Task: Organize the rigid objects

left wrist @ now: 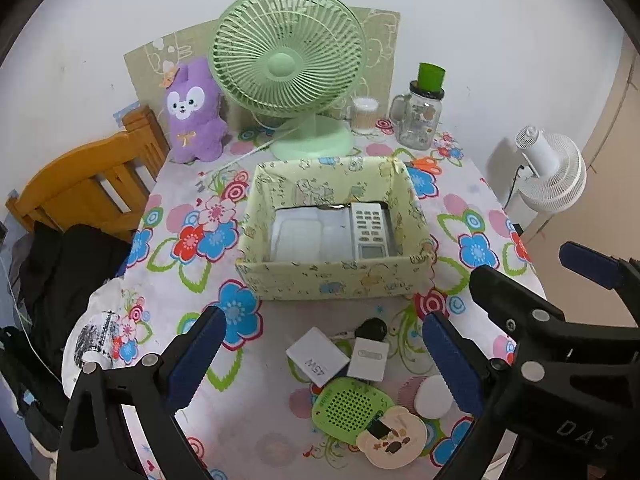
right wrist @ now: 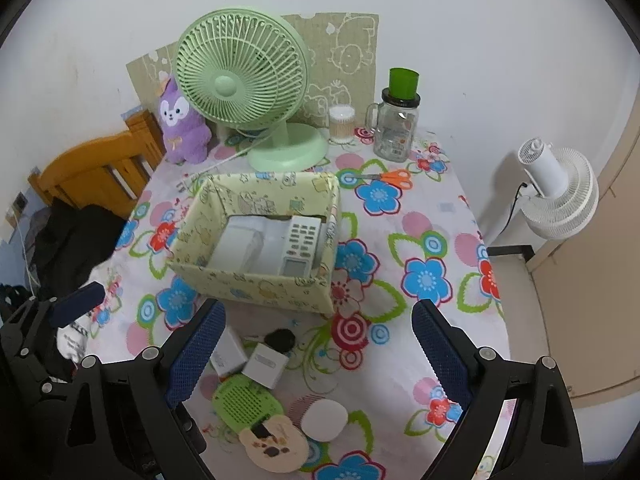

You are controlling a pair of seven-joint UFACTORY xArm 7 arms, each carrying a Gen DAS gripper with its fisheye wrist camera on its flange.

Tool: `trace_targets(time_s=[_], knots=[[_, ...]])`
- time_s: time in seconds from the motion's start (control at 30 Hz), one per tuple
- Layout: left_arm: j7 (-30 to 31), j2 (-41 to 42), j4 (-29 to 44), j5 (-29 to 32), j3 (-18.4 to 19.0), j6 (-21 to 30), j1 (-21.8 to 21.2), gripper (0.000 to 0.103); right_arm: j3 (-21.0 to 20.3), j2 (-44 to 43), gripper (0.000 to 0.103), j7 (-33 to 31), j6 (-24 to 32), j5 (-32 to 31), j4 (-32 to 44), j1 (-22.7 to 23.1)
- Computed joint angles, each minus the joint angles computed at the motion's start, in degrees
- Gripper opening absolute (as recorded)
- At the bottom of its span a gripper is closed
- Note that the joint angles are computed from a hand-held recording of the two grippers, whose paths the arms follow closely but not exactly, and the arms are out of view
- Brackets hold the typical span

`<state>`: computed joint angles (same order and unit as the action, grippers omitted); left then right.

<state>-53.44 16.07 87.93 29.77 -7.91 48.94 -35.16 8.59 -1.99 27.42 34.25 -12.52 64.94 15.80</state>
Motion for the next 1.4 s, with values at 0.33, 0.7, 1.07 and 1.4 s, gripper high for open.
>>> trace_targets(time_s=[0.33,0.7,1.07,1.4], knots=[[-2.3,0.6,-1.7,1.5,-0.1,-1.0,-1.5,0.100,-0.5,-1.8,0.096,-7.9,-3.1,7.0,-4.9,-0.3],[-5.2,1.0,-4.3,0.4,-0.3,-0.6,-1.8,0.099,-0.7,-1.4,0.091,-12.7,-5.3,11.1,-7.9,-0.6],[-7.3,2.1,-5.5,-0.3,0.0,0.3,-1.3,0.097,-0.8,1.1,0.089,-14.1,-7.3,13.4,-8.9,-0.4],[-8.3,4.8,-4.5,-1.5,1.1,-0.6,-0.5,0.096,-0.8,5.1,0.087,-13.3,-7.7,11.7,-6.7,0.0]])
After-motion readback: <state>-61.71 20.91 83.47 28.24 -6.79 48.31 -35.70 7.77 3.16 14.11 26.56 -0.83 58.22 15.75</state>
